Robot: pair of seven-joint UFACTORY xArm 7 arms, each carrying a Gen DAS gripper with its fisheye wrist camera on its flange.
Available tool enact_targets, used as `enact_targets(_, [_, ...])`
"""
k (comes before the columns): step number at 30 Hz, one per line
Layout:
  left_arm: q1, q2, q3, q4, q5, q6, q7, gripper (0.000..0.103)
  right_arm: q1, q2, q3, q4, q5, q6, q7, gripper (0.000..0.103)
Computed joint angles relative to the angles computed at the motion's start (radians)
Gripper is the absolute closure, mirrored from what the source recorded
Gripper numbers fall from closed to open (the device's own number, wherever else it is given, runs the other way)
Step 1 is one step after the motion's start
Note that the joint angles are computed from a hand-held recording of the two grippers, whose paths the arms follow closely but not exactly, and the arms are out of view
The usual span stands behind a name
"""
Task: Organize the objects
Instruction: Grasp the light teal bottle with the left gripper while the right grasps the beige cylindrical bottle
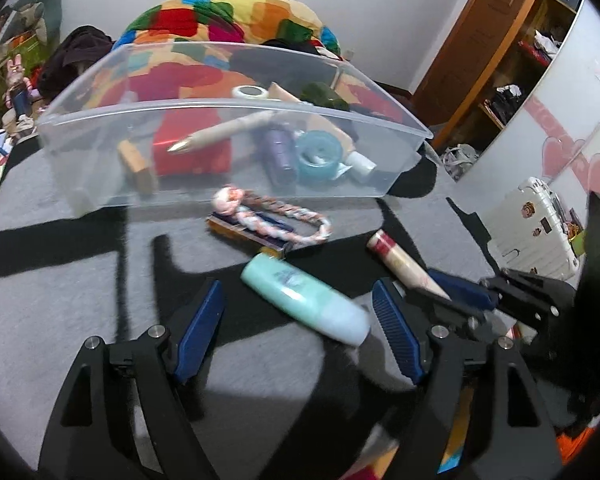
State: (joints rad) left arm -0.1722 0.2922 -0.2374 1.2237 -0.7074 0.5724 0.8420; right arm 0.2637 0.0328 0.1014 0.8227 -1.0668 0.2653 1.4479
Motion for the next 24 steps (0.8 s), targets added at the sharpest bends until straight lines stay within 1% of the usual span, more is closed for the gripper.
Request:
enact_targets(3, [-0.023,0.002,-0.006,-0.013,0.023,-0.058,-0.007,0.028,0.005,-0.009,0.008,-0.005,0.009,0.023,-0.019,0.089])
enact_targets(6, [-0.017,-0.004,-0.022,-0.033,0.002,-0.097,0.016,0.028,0.004,-0.009,0.01,-0.003,0.019,0.027,-0.025,0.089])
enact_targets(8, [-0.013,-0.012,-0.03,-0.054,-0.018,-0.128,0.042,0.03,0.002,-0.008,0.008,-0.004,0.015,0.022,-0.018,0.089])
enact_targets(10, [-0.018,-0.019,-0.032,-0.076,-0.018,-0.172,0.061,0.039,0.0,-0.007,0.006,-0.004,0.013,0.016,-0.008,0.089])
enact_targets(12, [-0.012,-0.026,-0.039,-0.091,-0.027,-0.191,0.089,0.045,-0.002,-0.003,0.004,0.001,0.02,0.015,-0.006,0.089])
enact_targets(13, [-0.008,-0.028,-0.042,-0.094,-0.033,-0.195,0.102,0.05,-0.002,-0.002,0.004,0.001,0.021,0.015,-0.002,0.089])
enact_targets(14, [-0.005,-0.033,-0.044,-0.1,-0.04,-0.199,0.116,0.053,-0.001,-0.002,0.003,0.001,0.021,0.015,0.001,0.089])
enact_targets(16, [0.004,-0.042,-0.047,-0.114,-0.057,-0.204,0.155,0.065,0.0,-0.002,0.003,0.002,0.022,0.019,0.004,0.089])
enact_targets(17, [0.009,-0.047,-0.047,-0.118,-0.066,-0.2,0.172,0.068,0.0,-0.002,0.003,0.002,0.021,0.02,0.008,0.089])
enact_targets(19, [0.017,-0.061,-0.041,-0.133,-0.085,-0.193,0.205,0.079,0.001,-0.002,0.003,0.004,0.013,0.022,0.023,0.089])
enact_targets(21, [0.019,-0.072,-0.033,-0.146,-0.102,-0.196,0.234,0.081,0.002,0.0,0.001,0.005,-0.006,0.023,0.052,0.089])
enact_targets(24, [0.015,-0.081,-0.022,-0.156,-0.12,-0.196,0.254,0.081,0.004,0.005,0.0,0.011,-0.039,0.03,0.094,0.089])
